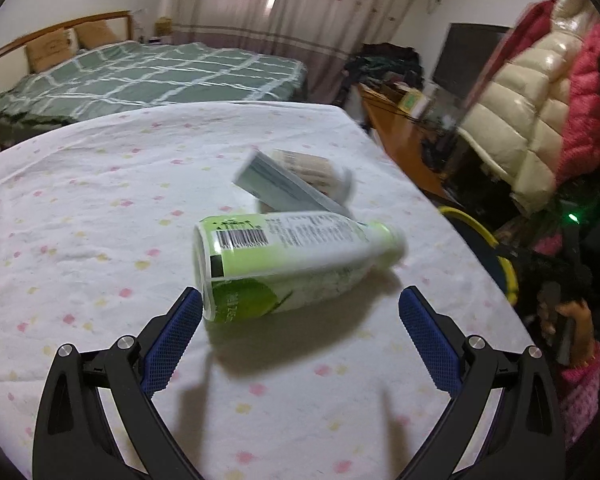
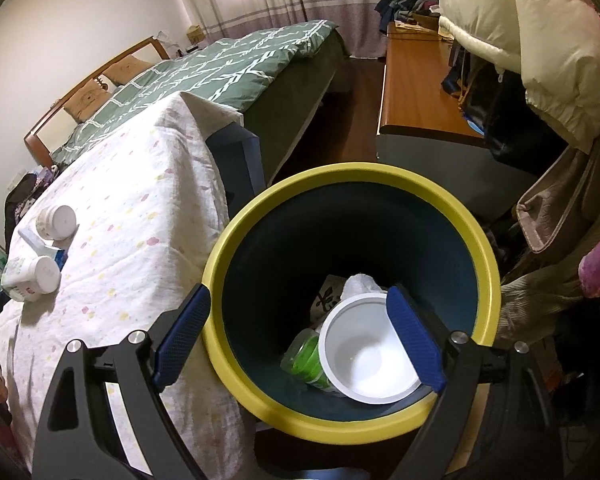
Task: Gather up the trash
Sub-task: 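Move the left gripper to the green-labelled bottle and grasp it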
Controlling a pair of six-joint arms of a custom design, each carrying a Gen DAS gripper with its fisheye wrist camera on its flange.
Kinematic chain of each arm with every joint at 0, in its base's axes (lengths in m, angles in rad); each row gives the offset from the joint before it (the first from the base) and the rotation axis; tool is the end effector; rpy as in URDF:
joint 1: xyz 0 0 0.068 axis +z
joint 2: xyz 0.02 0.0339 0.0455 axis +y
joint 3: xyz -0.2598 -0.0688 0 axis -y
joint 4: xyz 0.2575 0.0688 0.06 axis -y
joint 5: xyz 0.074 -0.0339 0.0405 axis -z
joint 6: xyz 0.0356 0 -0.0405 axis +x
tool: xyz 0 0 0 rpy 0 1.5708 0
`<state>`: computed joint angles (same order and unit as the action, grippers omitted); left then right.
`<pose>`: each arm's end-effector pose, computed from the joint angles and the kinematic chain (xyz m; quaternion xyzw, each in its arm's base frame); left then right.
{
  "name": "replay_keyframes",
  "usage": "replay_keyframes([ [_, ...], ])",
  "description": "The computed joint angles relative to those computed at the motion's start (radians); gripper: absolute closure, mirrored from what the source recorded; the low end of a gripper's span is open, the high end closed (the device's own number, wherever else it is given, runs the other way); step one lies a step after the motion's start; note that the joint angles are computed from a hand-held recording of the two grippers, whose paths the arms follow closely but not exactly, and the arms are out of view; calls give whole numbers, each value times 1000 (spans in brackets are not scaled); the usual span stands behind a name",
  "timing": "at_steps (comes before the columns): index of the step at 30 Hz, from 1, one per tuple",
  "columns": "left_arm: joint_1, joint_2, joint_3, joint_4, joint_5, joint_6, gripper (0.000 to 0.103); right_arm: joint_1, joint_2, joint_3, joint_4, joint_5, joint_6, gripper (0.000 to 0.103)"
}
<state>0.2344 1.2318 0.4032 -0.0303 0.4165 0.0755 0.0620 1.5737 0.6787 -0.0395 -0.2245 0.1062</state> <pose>0.2188 0.0374 0.1286 -0.0010 0.9199 -0.1388 0.3668 0.2922 0.0261 0.1225 -0.0142 0.9444 0.1321 0.3008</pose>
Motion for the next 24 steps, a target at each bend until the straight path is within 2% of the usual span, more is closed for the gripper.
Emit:
replay_keyframes([
  [7, -113, -264, -64, -260, 108, 80, 6, 4, -12, -12, 3, -20, 0, 18],
  [10, -167, -401, -75, -364, 61, 83, 6, 0, -23, -19, 3, -29, -2, 18],
  [12, -174, -454, -69, -387, 15, 80, 6, -2, -34, -26, 4, -33, -4, 18],
  [15, -166, -420, -50, -352, -18, 78, 6, -8, -54, -39, 5, -42, -3, 18],
  [17, -171, -326, -42, -268, -19, 88, 6, -11, -62, -46, 5, -45, -1, 18],
  [19, -185, -212, -30, -170, -69, 93, 6, -16, -64, -50, 5, -51, -4, 18],
  [24, -128, -22, 0, -68, -51, 123, 6, -34, -63, -54, -2, -52, -18, 18],
])
